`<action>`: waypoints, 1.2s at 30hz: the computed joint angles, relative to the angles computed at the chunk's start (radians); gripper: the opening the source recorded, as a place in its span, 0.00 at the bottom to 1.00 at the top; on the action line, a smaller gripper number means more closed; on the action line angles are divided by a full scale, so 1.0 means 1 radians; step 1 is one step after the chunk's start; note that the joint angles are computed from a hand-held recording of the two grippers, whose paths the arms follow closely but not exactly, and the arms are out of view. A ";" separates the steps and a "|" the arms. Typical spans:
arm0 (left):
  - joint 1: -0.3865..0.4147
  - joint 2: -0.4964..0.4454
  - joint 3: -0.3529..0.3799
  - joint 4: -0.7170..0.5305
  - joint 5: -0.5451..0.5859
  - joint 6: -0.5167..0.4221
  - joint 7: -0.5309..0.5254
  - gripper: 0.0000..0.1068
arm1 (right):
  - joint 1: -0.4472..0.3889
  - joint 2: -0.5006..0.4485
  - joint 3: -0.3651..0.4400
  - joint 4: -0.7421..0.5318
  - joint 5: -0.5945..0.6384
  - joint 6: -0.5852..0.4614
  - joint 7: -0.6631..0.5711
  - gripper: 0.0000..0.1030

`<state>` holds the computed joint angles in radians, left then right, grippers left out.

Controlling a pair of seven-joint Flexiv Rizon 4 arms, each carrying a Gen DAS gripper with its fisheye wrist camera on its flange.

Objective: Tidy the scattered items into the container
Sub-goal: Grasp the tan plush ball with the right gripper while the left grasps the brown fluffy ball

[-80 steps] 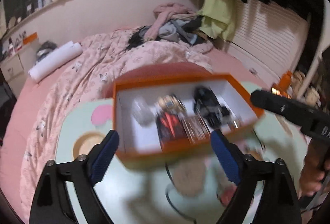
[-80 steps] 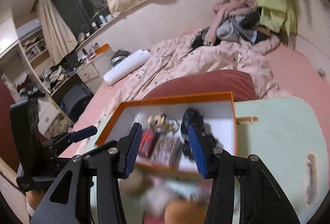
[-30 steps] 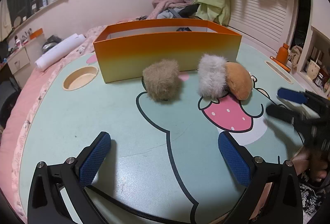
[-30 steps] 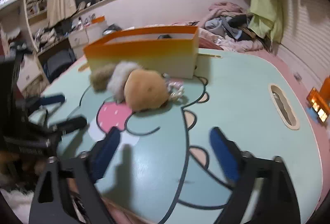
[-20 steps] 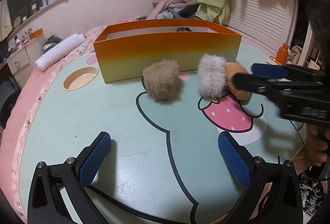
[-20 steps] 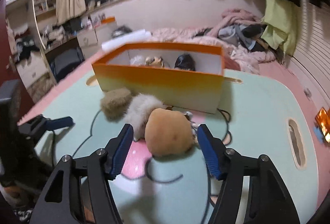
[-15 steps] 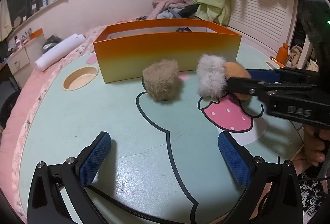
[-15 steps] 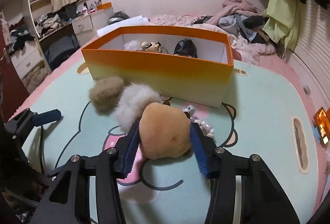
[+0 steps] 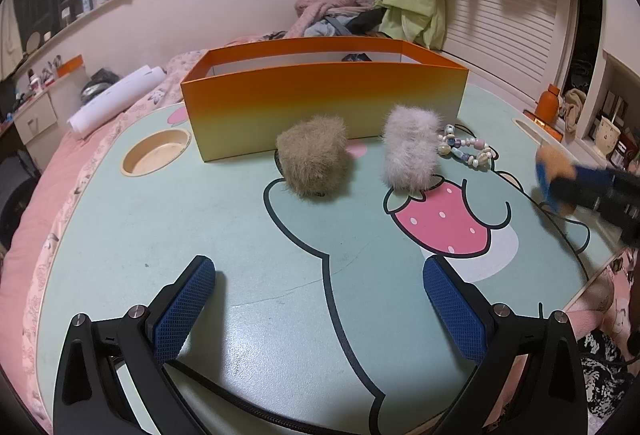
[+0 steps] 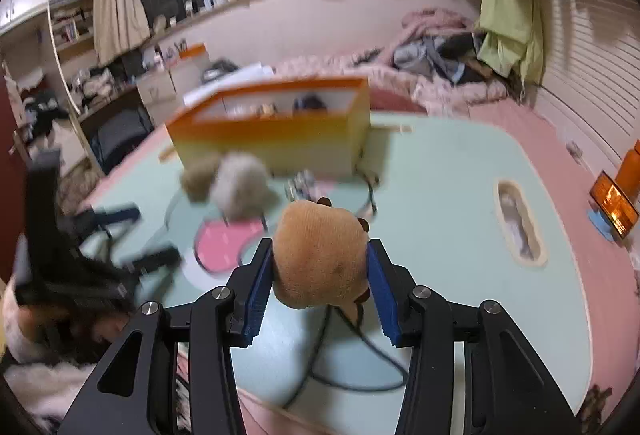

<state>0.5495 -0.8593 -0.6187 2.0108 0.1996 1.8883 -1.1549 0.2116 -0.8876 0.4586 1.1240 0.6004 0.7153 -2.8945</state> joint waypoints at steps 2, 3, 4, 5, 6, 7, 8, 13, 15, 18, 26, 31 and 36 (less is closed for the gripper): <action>-0.002 0.001 0.002 0.000 -0.001 0.001 -0.002 0.96 | 0.014 -0.006 -0.015 0.007 -0.014 0.006 0.017 0.46; -0.004 0.001 0.003 0.000 -0.002 0.002 -0.003 0.96 | 0.016 -0.007 -0.012 0.016 -0.009 0.029 0.014 0.48; -0.003 0.001 0.003 0.000 -0.001 0.002 -0.003 0.96 | 0.014 -0.008 -0.007 0.020 -0.005 0.045 0.008 0.49; -0.003 0.001 0.003 0.000 -0.001 0.002 -0.003 0.96 | 0.016 -0.006 -0.005 0.031 -0.002 0.069 0.005 0.51; -0.005 0.002 0.005 0.000 -0.002 0.003 -0.005 0.96 | 0.017 -0.004 -0.005 0.040 -0.004 0.084 0.007 0.53; -0.005 0.002 0.006 0.000 -0.001 0.003 -0.005 0.96 | 0.024 -0.003 -0.010 0.048 -0.013 0.095 0.017 0.54; -0.005 0.001 0.006 -0.001 -0.001 0.004 -0.006 0.96 | 0.021 -0.004 -0.002 0.057 -0.009 0.119 0.003 0.57; 0.066 -0.015 -0.077 0.000 0.010 -0.063 0.008 0.96 | 0.035 0.002 0.010 0.098 -0.034 0.216 0.001 0.64; 0.133 -0.035 -0.161 0.001 -0.011 -0.117 0.033 0.96 | 0.033 0.002 0.020 0.105 -0.045 0.223 0.008 0.64; 0.120 -0.010 -0.159 -0.015 -0.062 -0.095 0.034 0.96 | 0.038 -0.003 0.030 0.115 -0.058 0.265 0.004 0.64; -0.126 0.054 0.070 -0.210 -0.217 -0.245 0.101 0.88 | 0.008 -0.013 0.073 0.132 -0.075 0.305 -0.012 0.64; -0.152 0.030 0.067 -0.261 -0.297 -0.363 0.177 0.68 | 0.003 -0.019 0.081 0.129 -0.083 0.305 -0.013 0.64; -0.175 0.017 0.064 -0.264 -0.340 -0.368 0.254 0.31 | -0.003 -0.019 0.088 0.129 -0.086 0.295 -0.018 0.63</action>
